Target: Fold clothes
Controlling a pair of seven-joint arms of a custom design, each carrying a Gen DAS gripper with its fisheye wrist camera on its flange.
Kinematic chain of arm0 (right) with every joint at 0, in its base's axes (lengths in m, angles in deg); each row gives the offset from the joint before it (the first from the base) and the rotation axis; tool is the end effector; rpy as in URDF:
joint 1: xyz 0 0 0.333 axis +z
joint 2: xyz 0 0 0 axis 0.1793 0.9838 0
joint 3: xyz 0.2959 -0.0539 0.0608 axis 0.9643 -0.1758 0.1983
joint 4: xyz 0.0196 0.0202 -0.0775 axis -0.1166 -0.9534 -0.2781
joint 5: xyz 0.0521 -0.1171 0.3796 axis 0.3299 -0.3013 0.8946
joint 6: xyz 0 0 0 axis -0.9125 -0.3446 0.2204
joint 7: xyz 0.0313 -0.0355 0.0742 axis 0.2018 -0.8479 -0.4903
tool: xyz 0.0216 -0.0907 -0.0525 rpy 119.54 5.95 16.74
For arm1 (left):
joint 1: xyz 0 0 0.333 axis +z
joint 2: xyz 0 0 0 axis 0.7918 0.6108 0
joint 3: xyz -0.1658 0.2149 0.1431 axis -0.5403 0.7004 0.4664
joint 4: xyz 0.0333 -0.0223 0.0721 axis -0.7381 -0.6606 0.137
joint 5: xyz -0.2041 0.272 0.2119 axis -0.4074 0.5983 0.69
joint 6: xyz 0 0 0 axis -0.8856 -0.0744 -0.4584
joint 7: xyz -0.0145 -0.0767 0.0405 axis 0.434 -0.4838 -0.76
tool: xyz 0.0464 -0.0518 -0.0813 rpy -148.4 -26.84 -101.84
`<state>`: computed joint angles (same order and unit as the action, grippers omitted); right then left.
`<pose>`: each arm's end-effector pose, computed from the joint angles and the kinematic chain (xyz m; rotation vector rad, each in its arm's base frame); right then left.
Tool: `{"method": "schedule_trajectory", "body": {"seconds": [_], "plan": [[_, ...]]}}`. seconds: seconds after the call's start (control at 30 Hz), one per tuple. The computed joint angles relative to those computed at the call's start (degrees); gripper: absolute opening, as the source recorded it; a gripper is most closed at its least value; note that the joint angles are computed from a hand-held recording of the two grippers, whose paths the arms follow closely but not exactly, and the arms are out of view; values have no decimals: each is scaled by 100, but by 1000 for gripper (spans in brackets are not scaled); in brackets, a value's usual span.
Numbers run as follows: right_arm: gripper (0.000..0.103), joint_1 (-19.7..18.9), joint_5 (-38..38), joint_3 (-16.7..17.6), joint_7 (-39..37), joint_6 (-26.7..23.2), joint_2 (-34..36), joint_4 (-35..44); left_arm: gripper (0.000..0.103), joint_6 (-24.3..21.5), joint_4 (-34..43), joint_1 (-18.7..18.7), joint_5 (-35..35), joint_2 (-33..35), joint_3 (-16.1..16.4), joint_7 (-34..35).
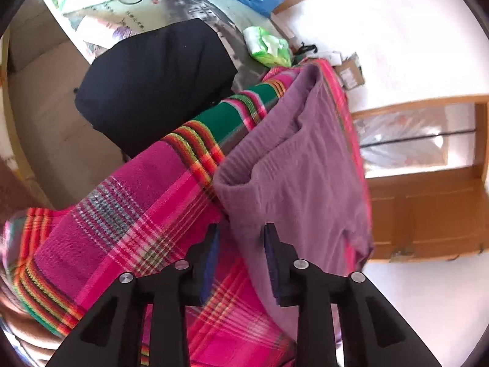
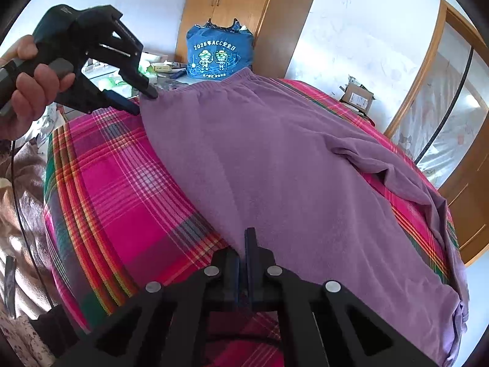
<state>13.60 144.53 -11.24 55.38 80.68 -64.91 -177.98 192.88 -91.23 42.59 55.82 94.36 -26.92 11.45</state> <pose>0.5892 0.0330 0.3122 -2.3576 0.7510 -0.6437 0.6180 -0.3052 0.3095 2.5398 -0.9107 1.1526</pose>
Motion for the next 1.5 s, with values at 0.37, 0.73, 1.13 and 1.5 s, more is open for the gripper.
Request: {"method": "schedule_trajectory", "body": {"seconds": [0.37,0.73,1.13,1.5], "plan": [[3,5,73,-9,-21,11,4,-11,34,5,393,-364,-112,217,439,-419],[2,34,416,-39,-625,-76,-265,-235,9,383,-370,-1455,-98,-352,1684,-840],[2,297,49,-291,-641,-178,-865,-929,9,724,-1135,-1873,-521,-717,1950,-521],[2,378,-467,-402,-326,-533,-1132,-1212,9,811,-1538,-2411,-1246,-947,2380,-54]]}}
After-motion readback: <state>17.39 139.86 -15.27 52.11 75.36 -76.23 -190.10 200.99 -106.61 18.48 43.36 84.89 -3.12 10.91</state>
